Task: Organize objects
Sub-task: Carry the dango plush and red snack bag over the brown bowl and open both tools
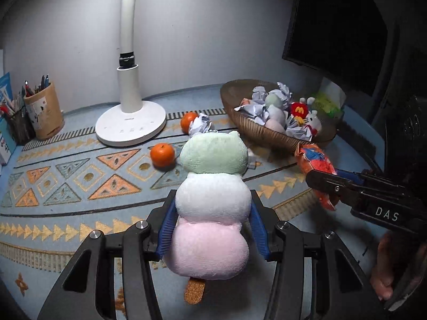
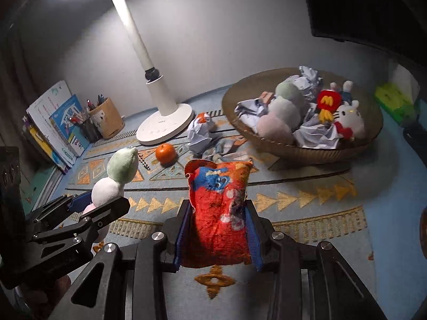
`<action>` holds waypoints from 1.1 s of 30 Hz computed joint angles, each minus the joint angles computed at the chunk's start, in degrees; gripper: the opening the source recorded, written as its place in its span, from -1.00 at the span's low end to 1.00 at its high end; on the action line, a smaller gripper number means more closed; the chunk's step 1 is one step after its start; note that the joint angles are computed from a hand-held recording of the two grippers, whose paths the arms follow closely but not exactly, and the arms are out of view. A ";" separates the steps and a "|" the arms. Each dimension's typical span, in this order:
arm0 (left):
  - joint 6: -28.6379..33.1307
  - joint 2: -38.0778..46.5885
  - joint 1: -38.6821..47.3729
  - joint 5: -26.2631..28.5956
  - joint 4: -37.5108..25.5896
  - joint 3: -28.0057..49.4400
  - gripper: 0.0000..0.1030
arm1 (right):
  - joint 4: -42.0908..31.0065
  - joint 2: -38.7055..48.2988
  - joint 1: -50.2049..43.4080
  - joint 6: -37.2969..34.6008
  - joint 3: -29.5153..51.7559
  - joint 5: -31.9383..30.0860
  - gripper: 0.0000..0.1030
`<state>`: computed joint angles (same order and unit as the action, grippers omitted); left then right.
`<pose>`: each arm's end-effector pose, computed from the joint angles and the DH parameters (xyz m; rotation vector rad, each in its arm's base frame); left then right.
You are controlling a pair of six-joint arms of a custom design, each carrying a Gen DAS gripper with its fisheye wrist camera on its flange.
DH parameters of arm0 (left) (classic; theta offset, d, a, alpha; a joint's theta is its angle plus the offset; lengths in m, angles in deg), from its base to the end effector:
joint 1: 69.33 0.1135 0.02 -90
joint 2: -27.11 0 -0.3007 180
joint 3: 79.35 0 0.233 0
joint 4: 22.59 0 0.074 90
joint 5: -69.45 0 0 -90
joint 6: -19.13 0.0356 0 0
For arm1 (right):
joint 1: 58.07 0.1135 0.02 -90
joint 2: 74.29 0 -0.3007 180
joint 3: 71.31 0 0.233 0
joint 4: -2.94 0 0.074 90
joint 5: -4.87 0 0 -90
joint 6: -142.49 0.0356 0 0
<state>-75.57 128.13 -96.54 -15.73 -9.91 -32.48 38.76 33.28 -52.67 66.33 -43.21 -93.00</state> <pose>0.2618 -0.1380 0.1473 0.4962 2.2680 -0.3816 0.2309 0.0267 0.0957 0.1037 2.3445 0.3269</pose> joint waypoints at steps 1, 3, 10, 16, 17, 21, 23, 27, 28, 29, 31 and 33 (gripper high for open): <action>-0.34 0.30 -1.12 -0.50 -0.20 1.15 -0.08 | -1.18 -1.47 -3.10 -0.77 0.05 -1.68 -0.28; -1.04 1.02 -2.77 -1.15 -1.42 4.24 -0.08 | -3.97 -4.87 -9.24 -2.52 0.49 -4.27 -0.28; -3.57 6.19 -5.61 0.65 -8.12 19.81 -0.08 | -14.23 -11.69 -26.66 -6.13 8.00 -10.73 -0.28; -4.88 14.90 -7.75 0.50 -16.46 38.12 -0.08 | -22.46 -10.09 -28.61 -5.14 20.18 -9.57 -0.28; -5.03 16.83 -7.88 0.38 -18.26 41.65 -0.08 | -23.25 -9.05 -28.30 -4.98 22.36 -9.27 -0.28; -4.74 27.23 -6.97 5.49 -31.49 59.77 -0.08 | -27.00 -2.85 -26.90 -4.11 32.09 -7.34 -0.28; -5.68 30.65 -6.83 5.04 -33.25 64.45 -0.08 | -29.71 0.60 -26.38 -3.82 37.29 -6.83 -0.28; -5.75 33.32 -5.72 10.62 -31.93 67.11 0.24 | -35.93 6.63 -25.54 -5.34 46.92 -5.25 -0.26; -5.89 33.42 -5.55 11.09 -32.05 67.23 0.57 | -37.04 7.90 -25.88 -5.65 48.79 -5.89 -0.26; -6.54 32.93 -5.47 10.34 -30.78 66.02 0.70 | -37.66 8.63 -26.21 -5.60 49.87 -6.38 -0.26; -7.29 31.26 -5.04 10.18 -27.71 62.44 0.70 | -38.89 9.07 -26.84 -5.44 50.61 -7.16 -0.26; -7.82 29.60 -4.38 11.10 -27.04 59.77 0.70 | -38.18 8.42 -27.65 -5.41 48.92 -8.95 -0.26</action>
<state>-83.40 157.72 -100.92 -4.62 -36.95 27.29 0.57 41.70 -80.31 60.92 5.72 -101.95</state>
